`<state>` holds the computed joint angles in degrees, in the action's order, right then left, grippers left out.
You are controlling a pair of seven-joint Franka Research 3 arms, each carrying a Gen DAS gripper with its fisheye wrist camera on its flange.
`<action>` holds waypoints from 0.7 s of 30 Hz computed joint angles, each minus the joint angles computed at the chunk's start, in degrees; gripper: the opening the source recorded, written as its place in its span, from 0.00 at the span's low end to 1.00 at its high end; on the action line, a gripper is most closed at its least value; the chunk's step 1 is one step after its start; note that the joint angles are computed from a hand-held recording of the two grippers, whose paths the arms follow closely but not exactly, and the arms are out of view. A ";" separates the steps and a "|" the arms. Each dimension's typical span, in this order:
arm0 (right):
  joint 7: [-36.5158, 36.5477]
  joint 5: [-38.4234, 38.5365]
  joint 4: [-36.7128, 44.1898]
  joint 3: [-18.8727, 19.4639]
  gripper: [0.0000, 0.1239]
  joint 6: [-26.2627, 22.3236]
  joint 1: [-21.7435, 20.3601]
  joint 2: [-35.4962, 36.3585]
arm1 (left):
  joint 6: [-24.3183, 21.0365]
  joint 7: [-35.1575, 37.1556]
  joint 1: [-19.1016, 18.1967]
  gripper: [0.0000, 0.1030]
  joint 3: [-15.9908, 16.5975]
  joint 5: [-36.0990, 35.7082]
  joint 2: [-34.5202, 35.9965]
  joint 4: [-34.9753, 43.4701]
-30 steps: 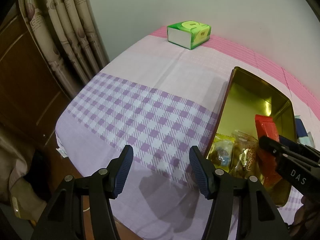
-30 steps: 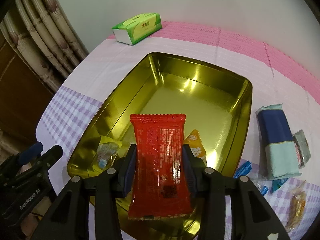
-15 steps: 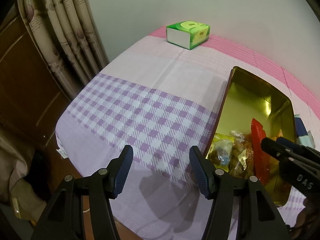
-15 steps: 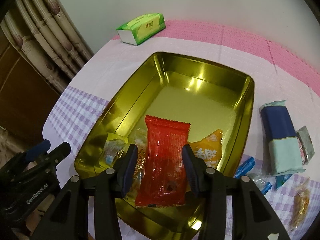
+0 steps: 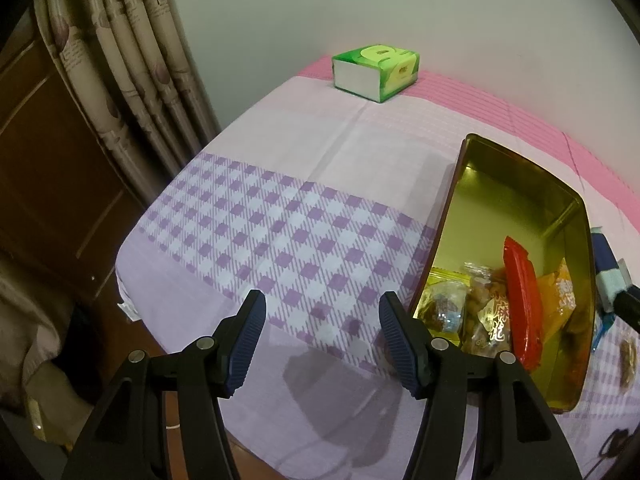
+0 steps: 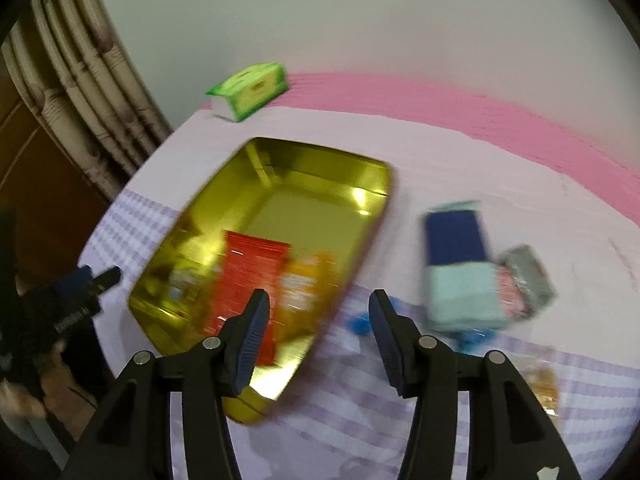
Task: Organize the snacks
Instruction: 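Move the right tool to the clear dough twist bag and grasp it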
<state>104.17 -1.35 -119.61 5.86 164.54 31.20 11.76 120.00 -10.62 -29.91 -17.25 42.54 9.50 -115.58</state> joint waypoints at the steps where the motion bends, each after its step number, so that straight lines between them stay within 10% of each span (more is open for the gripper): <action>1: 0.61 -1.07 -1.13 -0.84 0.40 0.04 0.02 -0.89 | -0.14 0.18 -0.04 0.58 -0.01 0.05 0.07 0.12; 21: 2.63 -8.72 -18.62 -2.07 0.44 1.30 -12.82 -10.27 | 1.07 4.78 -2.31 0.61 -0.14 2.82 3.13 5.70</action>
<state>106.79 -10.06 -138.23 3.80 165.84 18.38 1.48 121.07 -5.84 -32.22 -17.39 45.36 12.63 -109.88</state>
